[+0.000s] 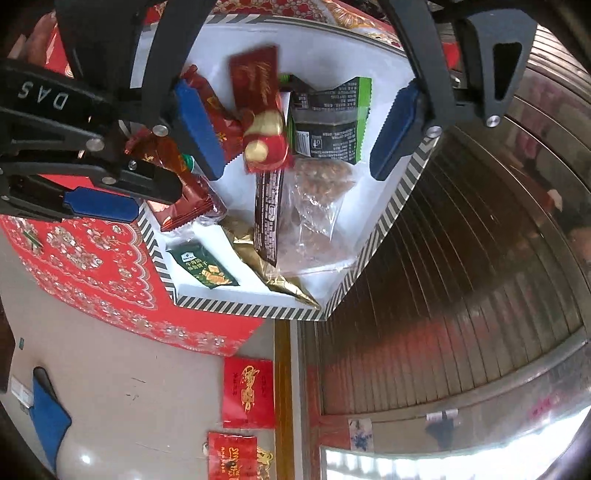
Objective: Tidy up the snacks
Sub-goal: 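Open both grippers to drop the two candies into the box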
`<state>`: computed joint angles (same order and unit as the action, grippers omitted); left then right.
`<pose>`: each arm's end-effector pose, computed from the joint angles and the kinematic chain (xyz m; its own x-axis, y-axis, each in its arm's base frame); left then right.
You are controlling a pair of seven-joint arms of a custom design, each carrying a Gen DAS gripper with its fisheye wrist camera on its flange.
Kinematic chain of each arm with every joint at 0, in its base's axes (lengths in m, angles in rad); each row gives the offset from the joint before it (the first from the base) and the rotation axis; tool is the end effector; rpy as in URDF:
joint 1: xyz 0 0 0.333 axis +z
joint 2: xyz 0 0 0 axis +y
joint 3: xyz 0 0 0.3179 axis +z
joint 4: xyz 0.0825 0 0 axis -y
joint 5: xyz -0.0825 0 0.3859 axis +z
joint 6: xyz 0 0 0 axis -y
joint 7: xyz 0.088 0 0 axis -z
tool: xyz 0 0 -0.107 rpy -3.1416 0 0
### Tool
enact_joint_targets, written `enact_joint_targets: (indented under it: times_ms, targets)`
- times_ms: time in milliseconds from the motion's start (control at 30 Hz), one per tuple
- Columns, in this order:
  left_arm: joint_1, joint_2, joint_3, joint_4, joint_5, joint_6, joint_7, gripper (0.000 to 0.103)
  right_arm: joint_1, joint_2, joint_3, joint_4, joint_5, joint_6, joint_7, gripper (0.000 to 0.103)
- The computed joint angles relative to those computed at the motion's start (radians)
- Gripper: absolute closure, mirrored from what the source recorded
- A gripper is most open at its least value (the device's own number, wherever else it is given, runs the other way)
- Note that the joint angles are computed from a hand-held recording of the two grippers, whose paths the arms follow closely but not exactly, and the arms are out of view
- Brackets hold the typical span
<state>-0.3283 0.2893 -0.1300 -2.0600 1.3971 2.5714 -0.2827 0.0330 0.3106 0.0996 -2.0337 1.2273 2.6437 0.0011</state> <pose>0.5343 -0.2789 0.3093 0.2655 -0.9633 -0.0397 -0.6595 -0.1514 -0.7363 0.6110 0.0543 0.3113 0.6484 -0.7470 -0.1470 -0.6119 -0.3965 -0.6844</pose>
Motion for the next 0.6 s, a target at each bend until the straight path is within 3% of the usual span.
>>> enact_joint_targets:
  times_ms: [200,367,600]
  targets:
    - [-0.002,-0.003,0.000,0.001,-0.003,-0.012,-0.019,0.018,-0.003,-0.023,0.001,-0.020,0.055,0.018,-0.056,0.051]
    - [-0.007,-0.014,-0.003,-0.001,-0.005,-0.040,-0.036,0.016,-0.001,-0.032,-0.001,-0.024,0.142,0.048,-0.125,0.042]
    - [-0.009,-0.011,-0.009,0.007,-0.016,-0.067,-0.041,0.014,0.005,-0.036,-0.017,-0.025,0.163,0.035,-0.126,0.040]
